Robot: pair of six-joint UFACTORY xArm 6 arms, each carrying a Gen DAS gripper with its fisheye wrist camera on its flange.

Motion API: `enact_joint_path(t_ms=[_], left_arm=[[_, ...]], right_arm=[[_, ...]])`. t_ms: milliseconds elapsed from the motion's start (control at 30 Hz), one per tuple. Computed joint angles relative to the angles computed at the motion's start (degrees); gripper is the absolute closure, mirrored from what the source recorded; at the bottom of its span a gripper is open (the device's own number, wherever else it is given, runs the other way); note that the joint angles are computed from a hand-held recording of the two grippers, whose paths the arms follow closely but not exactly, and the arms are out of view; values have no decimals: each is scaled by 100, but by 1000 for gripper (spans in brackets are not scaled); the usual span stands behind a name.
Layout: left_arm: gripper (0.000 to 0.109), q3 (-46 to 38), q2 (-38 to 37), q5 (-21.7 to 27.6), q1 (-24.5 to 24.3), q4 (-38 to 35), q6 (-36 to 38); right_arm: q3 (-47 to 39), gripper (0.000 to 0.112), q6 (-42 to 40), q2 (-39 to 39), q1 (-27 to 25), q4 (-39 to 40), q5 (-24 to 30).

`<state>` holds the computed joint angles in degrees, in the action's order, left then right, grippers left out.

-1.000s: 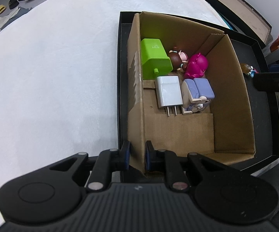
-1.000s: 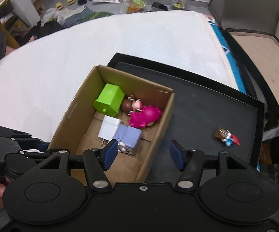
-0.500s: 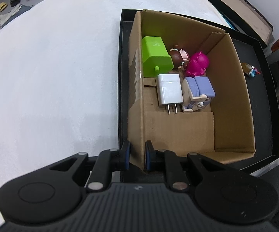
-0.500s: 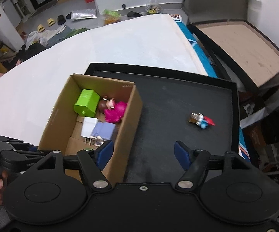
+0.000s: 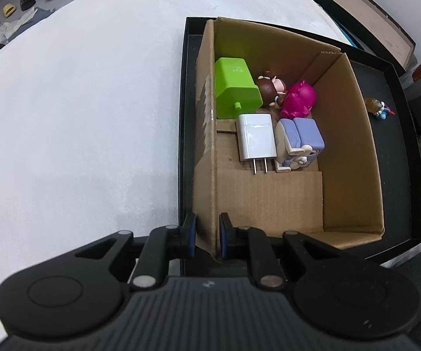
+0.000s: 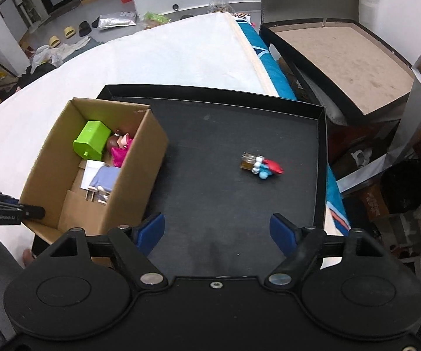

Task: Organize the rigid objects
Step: 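Move the right gripper out of the box over the red-and-blue figurine, then close the right gripper on the red-and-blue figurine and lift it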

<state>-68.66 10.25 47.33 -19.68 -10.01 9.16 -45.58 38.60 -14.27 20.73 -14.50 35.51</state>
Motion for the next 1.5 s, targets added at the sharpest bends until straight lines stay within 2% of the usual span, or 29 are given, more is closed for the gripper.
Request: enact_joint_path(t_ms=[433, 667, 867, 1000, 1167, 1300, 1500], left_arm=[[94, -55, 57, 2, -26, 89, -82], [93, -102, 105, 16, -46, 148, -96], [93, -121, 157, -45, -79, 222, -130], [93, -183, 214, -73, -61, 186, -202], [93, -241, 260, -43, -66, 240, -206], [93, -236, 261, -57, -57, 220, -205], [93, -232, 278, -69, -88, 308, -205]], right_arm=[[234, 31, -1634, 91, -577, 170, -501], [-11, 31, -2355, 580, -689, 94, -677], [-334, 32, -2542, 1060, -773, -82, -747], [-622, 41, -2797, 1436, -812, -76, -696], [-986, 42, -3046, 1891, -825, -176, -635], [-1223, 53, -2963, 2196, -828, -496, -536], [-1405, 55, -3056, 2462, -822, -511, -421]])
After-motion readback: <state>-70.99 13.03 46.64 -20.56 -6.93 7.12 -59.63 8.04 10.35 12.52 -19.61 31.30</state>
